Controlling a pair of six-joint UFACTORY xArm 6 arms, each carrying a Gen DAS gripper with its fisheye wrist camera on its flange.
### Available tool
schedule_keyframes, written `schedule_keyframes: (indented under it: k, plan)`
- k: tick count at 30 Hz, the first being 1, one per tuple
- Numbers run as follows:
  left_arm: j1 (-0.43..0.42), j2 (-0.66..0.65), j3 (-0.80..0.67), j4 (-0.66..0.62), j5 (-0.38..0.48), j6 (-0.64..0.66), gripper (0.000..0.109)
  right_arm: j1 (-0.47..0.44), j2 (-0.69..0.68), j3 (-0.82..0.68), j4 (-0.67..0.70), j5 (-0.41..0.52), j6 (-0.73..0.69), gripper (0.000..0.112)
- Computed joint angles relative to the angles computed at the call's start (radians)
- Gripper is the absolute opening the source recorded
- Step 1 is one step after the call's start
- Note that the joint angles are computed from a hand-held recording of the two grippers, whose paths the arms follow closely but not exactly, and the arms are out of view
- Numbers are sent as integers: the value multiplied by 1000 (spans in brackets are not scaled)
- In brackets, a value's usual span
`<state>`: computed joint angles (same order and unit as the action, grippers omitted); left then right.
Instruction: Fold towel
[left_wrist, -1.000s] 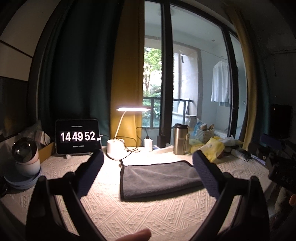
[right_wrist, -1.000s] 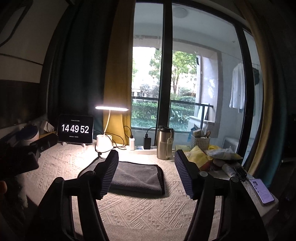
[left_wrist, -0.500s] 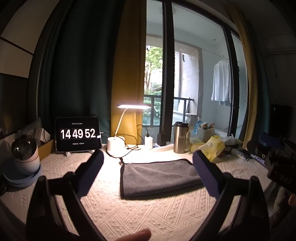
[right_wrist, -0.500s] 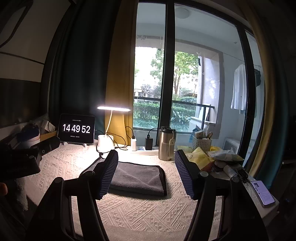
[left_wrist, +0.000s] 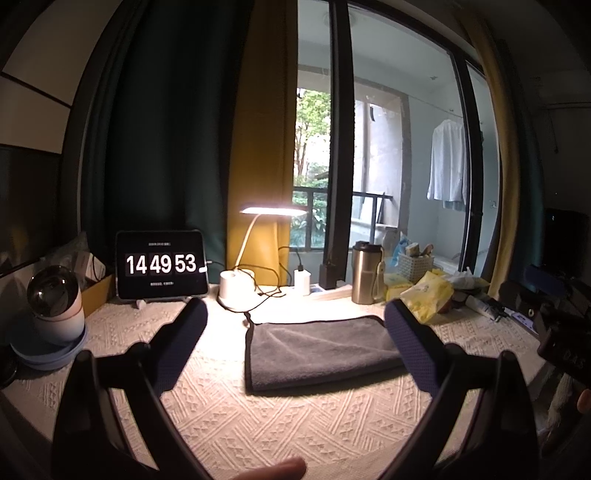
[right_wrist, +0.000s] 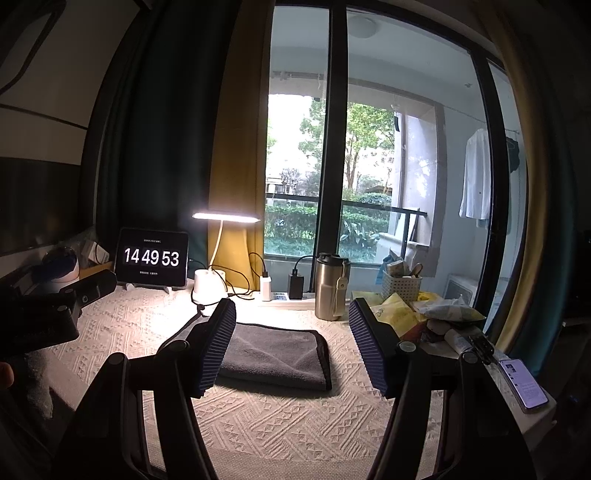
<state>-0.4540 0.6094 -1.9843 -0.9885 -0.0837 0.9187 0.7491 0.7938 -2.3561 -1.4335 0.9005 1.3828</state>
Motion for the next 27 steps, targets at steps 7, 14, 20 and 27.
schedule_keyframes:
  k: [7, 14, 20, 27]
  plan:
    - [0, -1, 3, -3, -5, 2, 97, -1, 0, 0, 0, -1, 0, 67]
    - [10, -2, 23, 118, -21, -124, 97, -1, -2, 3, 1, -2, 1, 67]
    - [18, 9, 11, 215, -21, -225, 97, 0, -11, 14, -14, 5, 15, 67]
    - [22, 12, 15, 306, -17, -313, 97, -2, -19, 29, -15, 4, 34, 67]
